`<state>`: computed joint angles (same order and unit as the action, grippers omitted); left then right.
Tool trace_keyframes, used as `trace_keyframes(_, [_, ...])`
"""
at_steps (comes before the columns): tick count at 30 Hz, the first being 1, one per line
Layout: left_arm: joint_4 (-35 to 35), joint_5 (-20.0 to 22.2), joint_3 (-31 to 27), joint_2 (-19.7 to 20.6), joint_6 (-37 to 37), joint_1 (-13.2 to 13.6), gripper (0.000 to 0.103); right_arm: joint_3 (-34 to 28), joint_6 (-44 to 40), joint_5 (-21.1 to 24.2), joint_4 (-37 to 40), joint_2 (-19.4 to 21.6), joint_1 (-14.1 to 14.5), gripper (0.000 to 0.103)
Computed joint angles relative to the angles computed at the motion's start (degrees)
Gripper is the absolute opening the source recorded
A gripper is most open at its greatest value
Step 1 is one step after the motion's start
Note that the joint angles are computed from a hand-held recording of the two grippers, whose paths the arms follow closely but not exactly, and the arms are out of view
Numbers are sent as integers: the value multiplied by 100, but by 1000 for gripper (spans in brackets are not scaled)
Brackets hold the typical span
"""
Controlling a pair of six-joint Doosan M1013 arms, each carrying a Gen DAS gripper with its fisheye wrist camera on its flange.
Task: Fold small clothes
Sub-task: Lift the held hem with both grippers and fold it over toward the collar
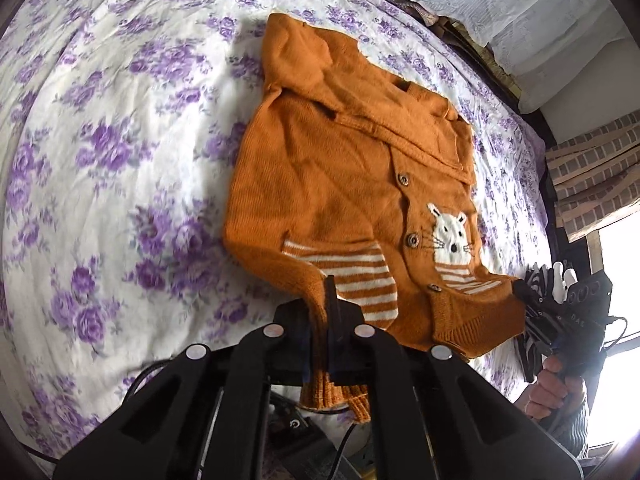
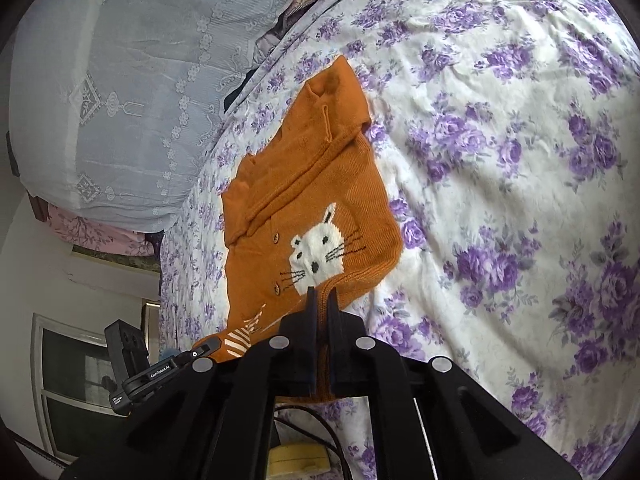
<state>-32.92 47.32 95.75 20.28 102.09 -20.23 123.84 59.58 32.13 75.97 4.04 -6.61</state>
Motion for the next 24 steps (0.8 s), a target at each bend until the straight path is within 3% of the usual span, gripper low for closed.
trace_keyframes(12, [218, 114, -523, 260, -219, -43, 4, -416, 64, 212, -100, 313, -121, 5])
trace_keyframes(24, [515, 270, -1429, 749, -361, -75, 4, -926, -16, 232, 74, 774, -212, 5])
